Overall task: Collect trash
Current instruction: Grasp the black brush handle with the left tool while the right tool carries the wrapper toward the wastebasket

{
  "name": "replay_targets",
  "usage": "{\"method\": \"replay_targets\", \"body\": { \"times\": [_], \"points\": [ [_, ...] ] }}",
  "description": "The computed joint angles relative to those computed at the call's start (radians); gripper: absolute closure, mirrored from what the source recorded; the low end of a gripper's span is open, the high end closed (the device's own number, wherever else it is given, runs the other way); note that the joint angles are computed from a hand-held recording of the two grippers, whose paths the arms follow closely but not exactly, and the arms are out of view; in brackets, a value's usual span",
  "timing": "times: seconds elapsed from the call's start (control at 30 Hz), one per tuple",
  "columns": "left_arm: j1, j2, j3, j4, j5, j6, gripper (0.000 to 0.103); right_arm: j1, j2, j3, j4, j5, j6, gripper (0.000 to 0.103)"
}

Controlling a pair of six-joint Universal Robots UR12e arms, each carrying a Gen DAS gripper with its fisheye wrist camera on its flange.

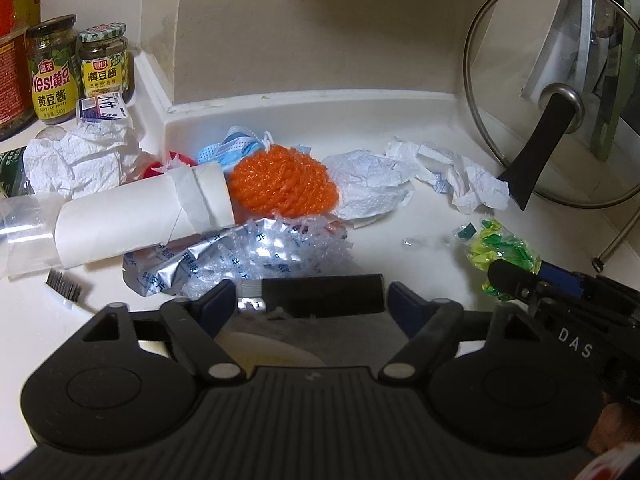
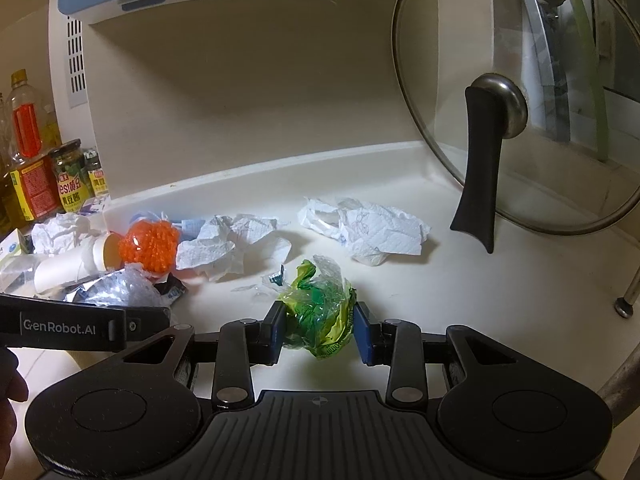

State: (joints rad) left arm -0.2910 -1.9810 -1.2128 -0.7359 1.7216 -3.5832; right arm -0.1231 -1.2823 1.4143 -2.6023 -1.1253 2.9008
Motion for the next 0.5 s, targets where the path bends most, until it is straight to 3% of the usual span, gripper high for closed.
{"method": "replay_targets", "body": {
  "times": [0.17, 0.5],
  "points": [
    [0.002, 0.009, -0.014, 0.036, -0.011, -0.001, 0.024, 0.001, -0.003, 0.003, -0.007, -0.006, 0.001, 0.067],
    [-0.001, 0.053, -0.053, 0.149, -0.031, 0.078, 0.024, -0.004, -0.038, 0.025, -0.011, 0.03, 0.011, 0.067]
  ]
}}
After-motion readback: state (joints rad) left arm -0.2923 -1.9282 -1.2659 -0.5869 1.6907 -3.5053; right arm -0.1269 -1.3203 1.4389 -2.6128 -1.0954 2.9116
